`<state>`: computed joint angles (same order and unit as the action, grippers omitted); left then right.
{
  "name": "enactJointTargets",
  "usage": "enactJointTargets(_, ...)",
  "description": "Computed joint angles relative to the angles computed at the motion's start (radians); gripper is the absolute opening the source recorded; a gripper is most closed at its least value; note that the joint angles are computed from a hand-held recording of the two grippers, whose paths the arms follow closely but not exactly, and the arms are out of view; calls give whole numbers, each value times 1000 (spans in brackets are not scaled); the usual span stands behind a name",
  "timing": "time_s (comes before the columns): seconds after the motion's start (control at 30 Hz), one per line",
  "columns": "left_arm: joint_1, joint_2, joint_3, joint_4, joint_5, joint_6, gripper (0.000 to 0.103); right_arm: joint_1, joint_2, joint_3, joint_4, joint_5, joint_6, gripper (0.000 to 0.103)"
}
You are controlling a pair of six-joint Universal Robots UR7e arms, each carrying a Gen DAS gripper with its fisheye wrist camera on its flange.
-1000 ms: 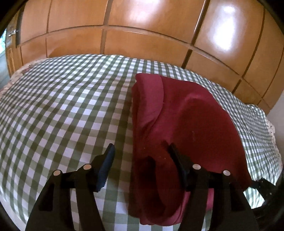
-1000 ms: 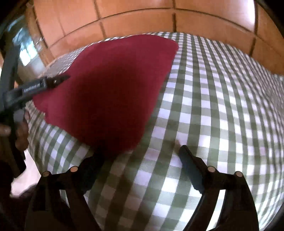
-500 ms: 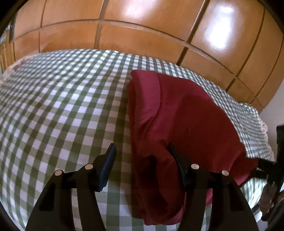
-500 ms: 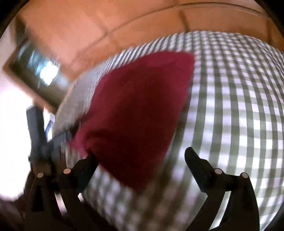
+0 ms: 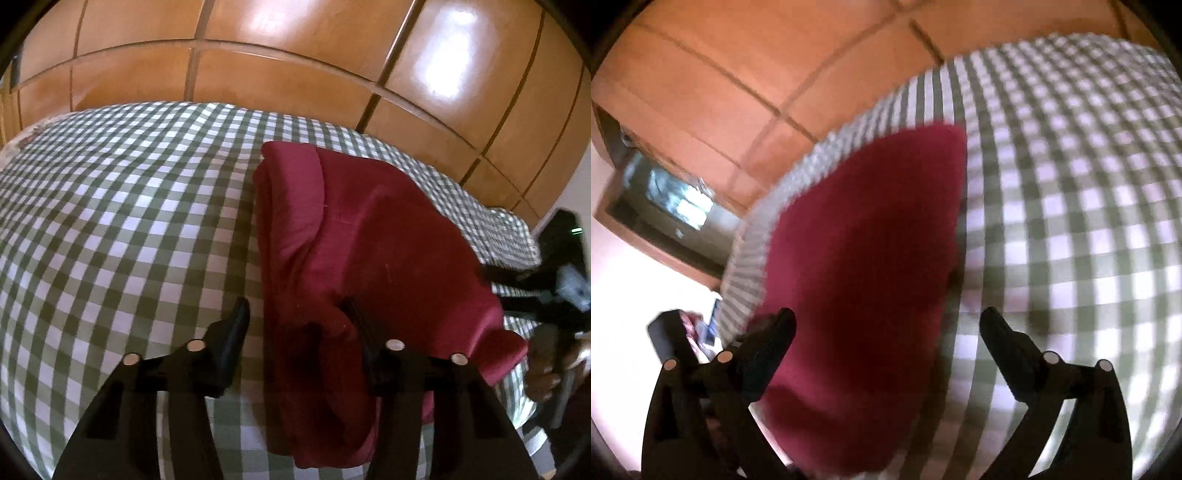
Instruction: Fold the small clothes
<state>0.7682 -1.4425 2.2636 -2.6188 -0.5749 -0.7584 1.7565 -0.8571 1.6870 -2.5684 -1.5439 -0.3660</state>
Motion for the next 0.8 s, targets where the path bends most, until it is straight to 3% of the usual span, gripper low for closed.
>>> enactJointTargets(0.07,16,1,12,-84,-46,54,38,-5,15,1,-14,31,-19,94)
enactJointTargets(0.1,20,2,16,-109,-60,67,36,0,29,-23,6,47,-13,86)
enactJointTargets(0.13,33,1,21,-154,-91,91,35,1,25,-19,30,71,5,68)
enactJointTargets(0.33,73,-17,56,-353,-238,113,25,45,2,3,0,72,-27,43)
enactJointTargets(0.53,51,50,-4,-420,-341,237,20,58,-105,87,-98,103,-105,39)
enactJointTargets(0.8,88,342,-323,-337,-472,396,20,-21,-216,126,-264,27,-59,39)
